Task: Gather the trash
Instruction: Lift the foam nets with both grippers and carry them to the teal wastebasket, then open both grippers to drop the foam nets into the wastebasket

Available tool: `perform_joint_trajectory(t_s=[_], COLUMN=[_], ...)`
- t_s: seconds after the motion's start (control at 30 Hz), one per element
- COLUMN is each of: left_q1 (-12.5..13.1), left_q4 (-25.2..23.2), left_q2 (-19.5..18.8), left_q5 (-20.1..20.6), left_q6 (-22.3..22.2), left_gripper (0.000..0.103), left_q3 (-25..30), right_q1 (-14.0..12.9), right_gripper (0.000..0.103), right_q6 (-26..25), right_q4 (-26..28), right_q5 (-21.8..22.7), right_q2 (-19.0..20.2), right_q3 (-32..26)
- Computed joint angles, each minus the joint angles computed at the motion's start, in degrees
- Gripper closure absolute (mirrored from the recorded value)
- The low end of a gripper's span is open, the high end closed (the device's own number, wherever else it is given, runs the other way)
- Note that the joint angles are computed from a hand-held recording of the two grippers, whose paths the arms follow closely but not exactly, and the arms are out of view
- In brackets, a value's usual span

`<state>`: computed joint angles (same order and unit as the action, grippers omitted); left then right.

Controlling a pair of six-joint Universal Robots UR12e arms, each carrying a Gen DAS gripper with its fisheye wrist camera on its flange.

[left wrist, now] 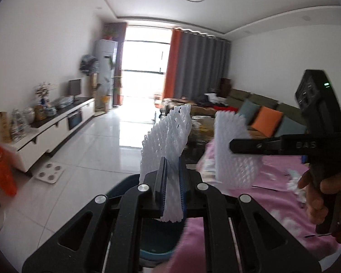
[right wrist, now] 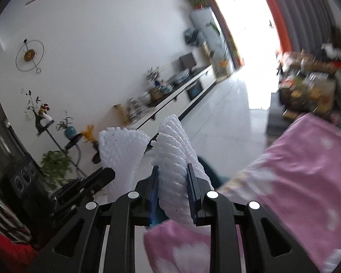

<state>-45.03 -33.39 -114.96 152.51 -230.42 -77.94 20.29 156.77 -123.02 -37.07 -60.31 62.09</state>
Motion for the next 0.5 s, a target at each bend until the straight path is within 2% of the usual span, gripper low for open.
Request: perform_joint_trajectory(t_s=[0.17,0.27,0.37,0.5], left_q1=[1.45,2.37,3.70,5.25], left_q4=[-2.13,-2.65,-2.97,-2.83], left_q2=[2.82,3.55,3.57,3.13], left_q5=[-2.67,-5.00,-8.81,-13.55], left_q6=[-7.90,-11.26,-14.43,-18.20], left_gripper=[0.093,0.093,0.093,0.092], left_q3=[-4.27,-6.12,-7.28,-8.71], right_q1=[2.38,3.64,4.47,5.27], right_gripper=[0.082,0.082,0.082,0.081], right_q6=[1.96,3.21,4.46,4.82], right_q4=[10.19,13.63,16.21,22.65], right_q5=[0.24,-1.56,-2.77,-5.54], right_q2=[4.65,6.65,7.59,9.43], right_q3=[-6.46,-9.20,-10.23,-13.17])
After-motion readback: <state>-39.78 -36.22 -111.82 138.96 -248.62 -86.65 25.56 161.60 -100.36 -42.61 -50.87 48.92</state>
